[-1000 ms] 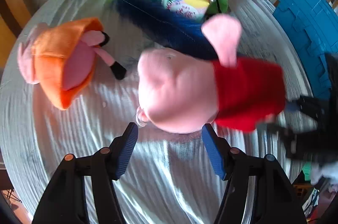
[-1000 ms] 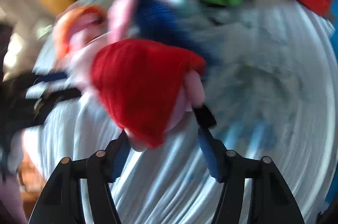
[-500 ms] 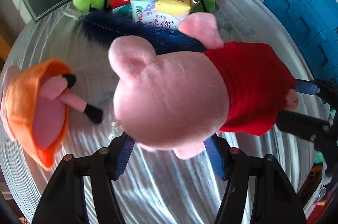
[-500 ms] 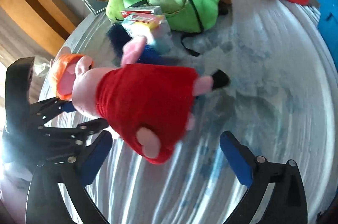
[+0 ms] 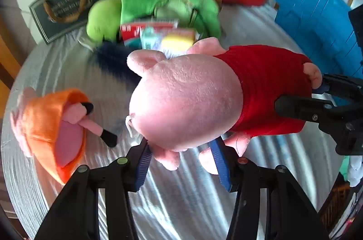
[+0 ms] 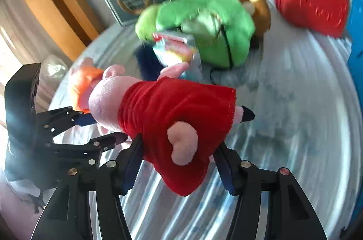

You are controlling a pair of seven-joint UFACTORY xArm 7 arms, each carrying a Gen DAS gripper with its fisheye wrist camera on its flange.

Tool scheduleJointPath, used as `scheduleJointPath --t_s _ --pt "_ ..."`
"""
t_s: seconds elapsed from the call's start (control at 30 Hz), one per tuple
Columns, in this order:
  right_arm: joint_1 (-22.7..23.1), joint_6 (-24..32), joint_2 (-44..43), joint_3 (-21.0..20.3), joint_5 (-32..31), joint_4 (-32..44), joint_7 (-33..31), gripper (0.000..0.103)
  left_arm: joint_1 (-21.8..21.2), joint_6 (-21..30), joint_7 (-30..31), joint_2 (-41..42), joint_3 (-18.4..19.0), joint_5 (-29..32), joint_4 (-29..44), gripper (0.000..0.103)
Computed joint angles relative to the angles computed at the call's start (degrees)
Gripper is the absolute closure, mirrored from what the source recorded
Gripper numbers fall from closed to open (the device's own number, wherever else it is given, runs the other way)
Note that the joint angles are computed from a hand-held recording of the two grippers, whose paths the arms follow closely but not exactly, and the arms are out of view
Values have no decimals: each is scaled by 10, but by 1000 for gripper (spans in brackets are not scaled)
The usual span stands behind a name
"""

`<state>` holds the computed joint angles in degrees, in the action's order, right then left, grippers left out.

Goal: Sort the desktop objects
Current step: 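Grasp the pink pig in the red dress with both tools and lift it, then carry the red-dress pig with both tools over the blue crate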

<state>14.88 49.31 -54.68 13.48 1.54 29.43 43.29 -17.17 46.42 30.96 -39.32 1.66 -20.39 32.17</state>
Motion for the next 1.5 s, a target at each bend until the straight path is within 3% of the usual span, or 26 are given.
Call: scheduleJointPath --t_s 0.37,0.6,0.87,1.13,1.3,1.4,1.5 --pt "-14 91 -150 -15 -47 50 -92 45 -29 -22 -138 -119 -73 16 30 53" --pt "-52 168 -230 -24 -56 98 -166 45 -65 -51 -229 -131 -125 47 72 53" --pt "-132 259 -283 -12 -72 179 -188 45 -137 -91 -232 -99 -126 54 130 53" --pt "-193 365 -327 -18 -101 261 -210 45 -197 -113 -235 -67 -155 36 183 53" --pt "-217 404 -362 -55 -131 300 -244 45 -193 -129 -281 -25 -219 61 243 53" --pt "-222 417 -374 -93 -156 330 -283 45 -172 -143 -334 12 -277 97 296 53" --pt "-220 430 -375 -141 -191 369 -343 45 -129 -145 -413 65 -357 152 370 53"
